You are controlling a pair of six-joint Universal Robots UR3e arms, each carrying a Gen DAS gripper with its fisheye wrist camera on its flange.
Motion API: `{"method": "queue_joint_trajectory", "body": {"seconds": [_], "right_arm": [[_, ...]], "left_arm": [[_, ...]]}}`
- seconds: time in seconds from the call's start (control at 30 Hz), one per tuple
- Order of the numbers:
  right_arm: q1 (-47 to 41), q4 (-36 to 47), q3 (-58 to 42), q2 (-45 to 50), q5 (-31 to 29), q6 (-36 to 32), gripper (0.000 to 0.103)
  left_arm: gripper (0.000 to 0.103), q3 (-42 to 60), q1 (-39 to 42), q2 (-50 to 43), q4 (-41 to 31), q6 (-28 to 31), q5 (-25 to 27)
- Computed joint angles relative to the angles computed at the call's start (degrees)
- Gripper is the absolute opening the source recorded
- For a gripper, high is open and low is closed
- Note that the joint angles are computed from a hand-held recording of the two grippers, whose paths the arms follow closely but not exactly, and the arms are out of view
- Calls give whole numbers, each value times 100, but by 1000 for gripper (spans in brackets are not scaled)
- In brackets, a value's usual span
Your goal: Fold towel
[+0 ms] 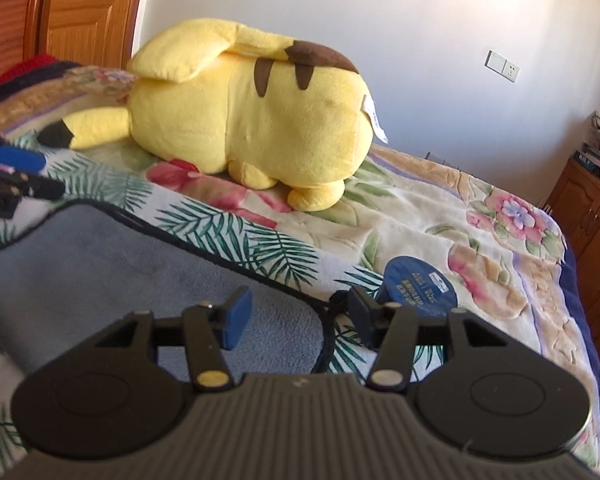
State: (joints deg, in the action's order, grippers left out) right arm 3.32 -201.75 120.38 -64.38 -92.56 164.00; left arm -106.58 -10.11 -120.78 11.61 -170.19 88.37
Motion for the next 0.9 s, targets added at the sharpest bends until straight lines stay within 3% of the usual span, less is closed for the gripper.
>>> {"method": "queue_joint_trajectory", "body": {"seconds": [0.47, 0.9], "right_arm": [[-110, 868, 1045, -2301, 404, 513, 54], [-86, 2448, 1547, -4706, 862, 824, 54]], "left_arm": [[33, -1209, -209, 1870, -412, -136, 28], [37, -1707, -647, 3623, -1471, -383, 357]]}}
